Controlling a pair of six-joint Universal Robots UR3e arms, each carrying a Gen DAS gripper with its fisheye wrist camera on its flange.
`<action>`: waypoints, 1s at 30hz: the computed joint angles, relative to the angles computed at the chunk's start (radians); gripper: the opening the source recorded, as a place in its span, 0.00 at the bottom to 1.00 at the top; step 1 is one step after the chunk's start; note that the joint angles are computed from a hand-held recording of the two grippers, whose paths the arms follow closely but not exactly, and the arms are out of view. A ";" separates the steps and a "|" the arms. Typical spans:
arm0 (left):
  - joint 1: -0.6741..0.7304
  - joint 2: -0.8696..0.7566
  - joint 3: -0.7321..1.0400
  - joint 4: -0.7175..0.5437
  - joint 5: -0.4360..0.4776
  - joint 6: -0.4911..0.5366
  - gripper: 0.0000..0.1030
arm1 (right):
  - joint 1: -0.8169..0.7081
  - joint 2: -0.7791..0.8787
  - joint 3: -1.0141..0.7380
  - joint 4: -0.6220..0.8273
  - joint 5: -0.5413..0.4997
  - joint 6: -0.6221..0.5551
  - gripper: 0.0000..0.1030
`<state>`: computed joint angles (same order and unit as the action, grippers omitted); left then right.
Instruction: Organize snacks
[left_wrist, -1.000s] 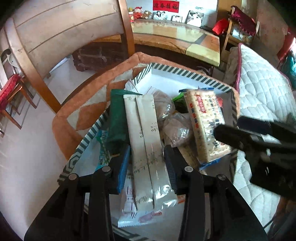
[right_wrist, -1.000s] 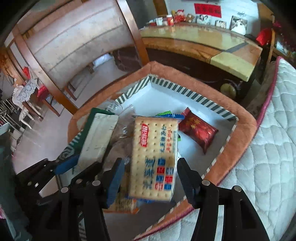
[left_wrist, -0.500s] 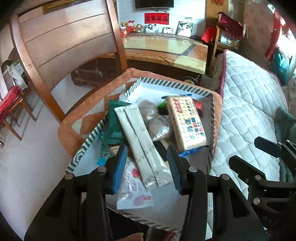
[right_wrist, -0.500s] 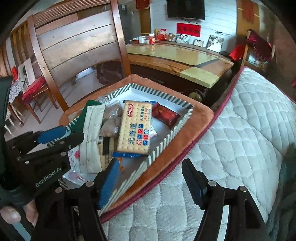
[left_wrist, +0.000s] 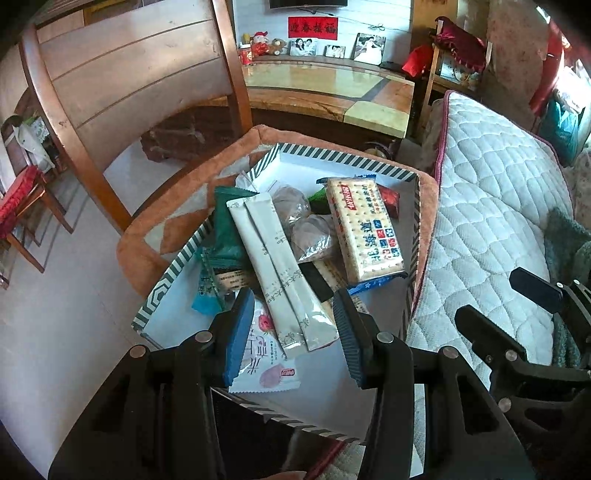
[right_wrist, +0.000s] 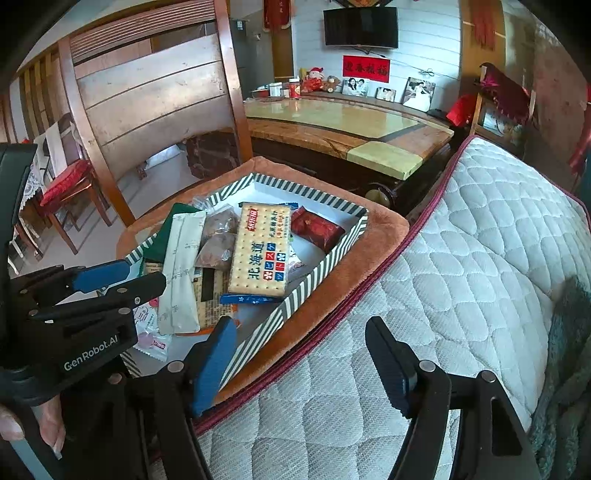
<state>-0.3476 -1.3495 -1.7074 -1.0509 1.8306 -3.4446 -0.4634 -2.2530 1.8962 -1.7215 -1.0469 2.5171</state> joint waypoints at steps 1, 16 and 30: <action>0.005 0.002 -0.002 -0.002 -0.007 -0.001 0.43 | 0.011 0.004 0.002 -0.007 -0.006 0.005 0.69; 0.017 0.000 -0.021 0.008 -0.007 0.001 0.43 | 0.075 0.041 0.020 -0.049 -0.043 0.030 0.70; 0.012 -0.007 -0.029 0.027 0.003 -0.007 0.43 | 0.074 0.056 0.032 -0.052 -0.046 0.027 0.71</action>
